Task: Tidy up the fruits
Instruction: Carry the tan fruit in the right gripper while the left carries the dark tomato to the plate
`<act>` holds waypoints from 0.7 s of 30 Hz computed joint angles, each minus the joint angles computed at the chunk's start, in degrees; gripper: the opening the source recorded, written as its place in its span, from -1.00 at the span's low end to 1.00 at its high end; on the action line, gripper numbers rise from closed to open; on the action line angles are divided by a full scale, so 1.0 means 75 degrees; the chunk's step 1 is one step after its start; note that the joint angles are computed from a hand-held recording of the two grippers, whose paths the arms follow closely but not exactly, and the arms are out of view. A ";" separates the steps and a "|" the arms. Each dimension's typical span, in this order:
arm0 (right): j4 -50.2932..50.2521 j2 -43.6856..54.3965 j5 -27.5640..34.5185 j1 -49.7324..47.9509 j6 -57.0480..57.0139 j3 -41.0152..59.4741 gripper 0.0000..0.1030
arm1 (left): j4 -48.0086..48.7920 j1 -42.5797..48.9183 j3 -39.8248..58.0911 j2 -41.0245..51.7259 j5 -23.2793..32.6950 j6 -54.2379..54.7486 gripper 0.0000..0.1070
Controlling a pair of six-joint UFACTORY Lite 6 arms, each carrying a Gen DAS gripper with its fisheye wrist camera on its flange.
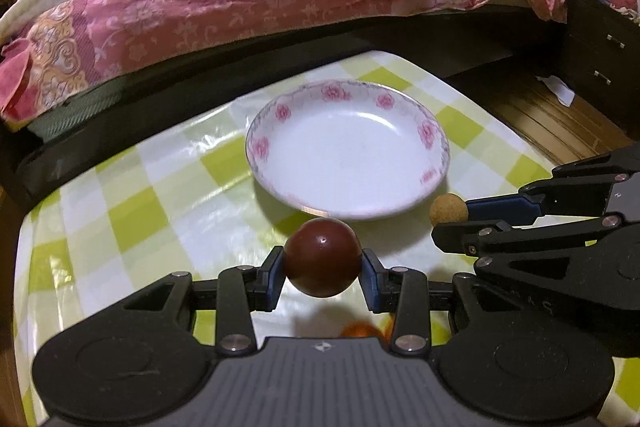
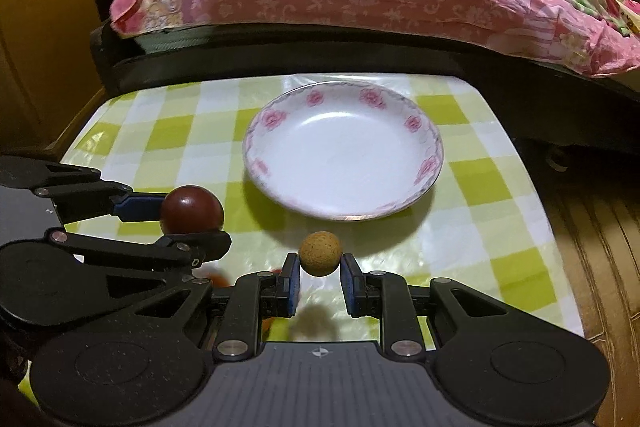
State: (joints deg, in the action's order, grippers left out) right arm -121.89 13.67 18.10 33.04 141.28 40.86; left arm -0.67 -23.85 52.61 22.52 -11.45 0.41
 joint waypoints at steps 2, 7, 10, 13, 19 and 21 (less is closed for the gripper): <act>-0.0233 0.0198 -0.0082 -0.0219 0.0071 0.0246 -0.63 | -0.0006 0.0034 0.0372 0.0296 0.0039 0.0035 -0.15; -0.1325 0.0829 -0.0311 -0.0770 0.0820 0.0906 -0.63 | 0.0642 0.0177 0.1332 0.1091 0.0140 -0.0543 -0.15; -0.1980 0.1174 -0.0426 -0.1045 0.1333 0.1250 -0.63 | 0.1159 0.0252 0.1778 0.1497 0.0160 -0.1022 -0.15; -0.2714 0.1475 -0.0327 -0.1195 0.1898 0.1468 -0.62 | 0.2037 0.0353 0.2025 0.1731 0.0048 -0.1817 -0.15; -0.4059 0.2077 -0.0441 -0.1574 0.3024 0.2025 -0.61 | 0.0319 0.0194 0.2245 0.2033 -0.0204 0.0230 -0.15; -0.4414 0.2190 -0.0436 -0.1641 0.3293 0.2111 -0.58 | 0.0170 0.0180 0.2315 0.2095 -0.0237 0.0452 -0.15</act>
